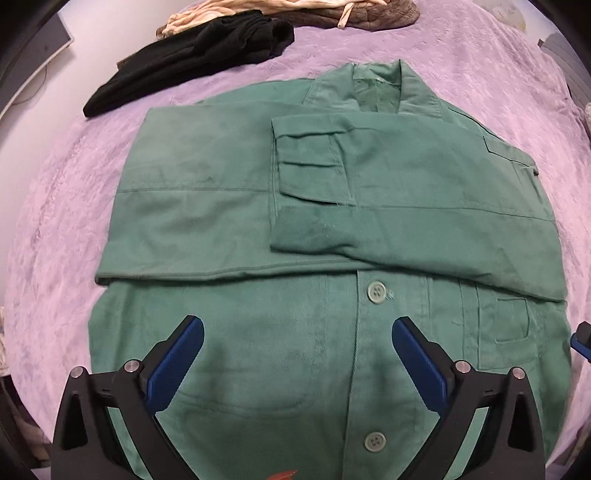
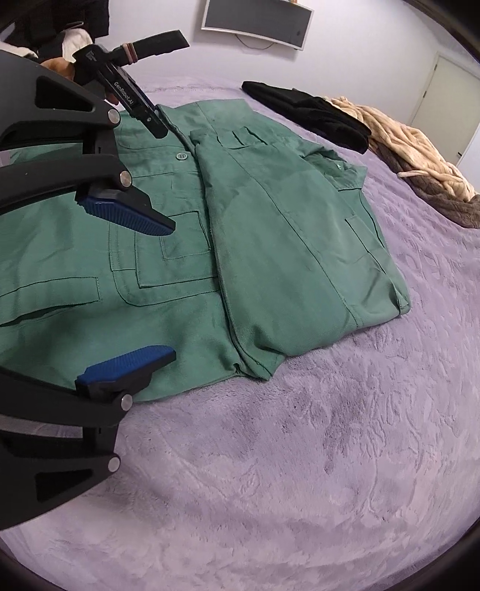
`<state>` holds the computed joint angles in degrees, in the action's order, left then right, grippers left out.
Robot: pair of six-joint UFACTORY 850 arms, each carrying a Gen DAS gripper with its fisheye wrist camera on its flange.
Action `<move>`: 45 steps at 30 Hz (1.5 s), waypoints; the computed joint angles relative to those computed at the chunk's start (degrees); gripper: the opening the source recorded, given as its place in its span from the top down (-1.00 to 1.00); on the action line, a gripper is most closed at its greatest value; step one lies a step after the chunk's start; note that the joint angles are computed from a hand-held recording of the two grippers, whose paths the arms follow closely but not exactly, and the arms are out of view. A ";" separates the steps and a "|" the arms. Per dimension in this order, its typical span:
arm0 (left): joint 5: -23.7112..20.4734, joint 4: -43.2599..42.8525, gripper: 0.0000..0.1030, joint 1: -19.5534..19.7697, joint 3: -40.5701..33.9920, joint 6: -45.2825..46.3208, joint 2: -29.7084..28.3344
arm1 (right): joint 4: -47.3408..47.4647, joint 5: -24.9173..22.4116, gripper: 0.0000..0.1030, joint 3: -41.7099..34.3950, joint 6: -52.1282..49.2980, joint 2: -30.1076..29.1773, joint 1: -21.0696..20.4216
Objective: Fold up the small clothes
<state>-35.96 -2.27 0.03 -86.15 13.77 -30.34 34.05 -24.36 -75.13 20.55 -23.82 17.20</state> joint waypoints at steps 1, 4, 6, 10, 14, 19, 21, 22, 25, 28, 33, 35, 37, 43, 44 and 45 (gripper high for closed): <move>-0.44 -0.87 -0.98 0.15 0.44 0.54 0.31 | 0.40 -0.09 -0.28 0.15 -0.60 0.15 0.01; -1.28 -1.65 -0.98 0.53 1.72 0.10 1.24 | 2.06 -0.17 -0.29 0.94 -2.96 0.80 -0.05; -2.58 -2.11 -0.98 0.93 2.22 -0.27 1.60 | 2.15 0.20 -0.59 1.65 -3.66 1.43 0.09; -4.31 -1.15 -0.98 1.41 3.90 -0.65 2.93 | 6.78 1.14 -0.76 3.56 -10.08 3.30 0.38; -6.10 -1.90 -0.98 2.14 6.47 1.24 5.19 | 13.18 -1.80 -0.76 4.57 -16.29 3.96 0.65; -7.25 -1.69 -0.98 2.87 10.98 0.63 9.31 | 15.75 -3.51 -0.76 6.29 -18.03 5.02 2.00; -7.64 -1.74 -0.98 3.14 12.61 0.73 10.97 | 19.32 -3.89 -0.76 7.58 -20.61 5.73 2.23; -7.74 -1.84 -0.98 3.27 13.53 0.96 11.89 | 20.66 -4.19 -0.76 8.05 -21.49 6.00 2.32; -8.04 -1.96 -0.98 3.61 16.21 1.83 14.55 | 25.55 -5.52 -0.76 9.90 -24.18 7.09 2.46; -8.93 -2.45 -0.98 4.18 18.11 3.67 16.62 | 28.29 -6.43 -0.76 11.54 -24.71 8.26 2.75; -10.39 -4.33 -0.98 4.99 19.20 6.89 18.67 | 29.54 -2.30 -0.76 15.85 -21.70 12.07 4.23; -10.57 -5.87 -0.98 6.35 19.61 9.72 19.22 | 31.01 -0.42 -0.76 18.22 -21.04 14.01 4.66; -10.54 -6.50 -0.98 7.43 20.34 11.57 19.63 | 29.52 2.69 -0.76 21.03 -17.08 16.70 5.58; -10.24 -8.09 -0.98 13.17 23.77 16.56 22.33 | 13.87 10.26 -0.76 29.79 6.17 25.05 8.13; -10.29 -7.61 -0.98 14.12 24.06 16.53 22.32 | 12.85 11.23 -0.76 31.27 8.60 26.28 8.48; -10.24 -6.85 -0.98 15.09 24.34 16.20 22.24 | 14.11 11.81 -0.76 32.62 8.63 27.20 8.67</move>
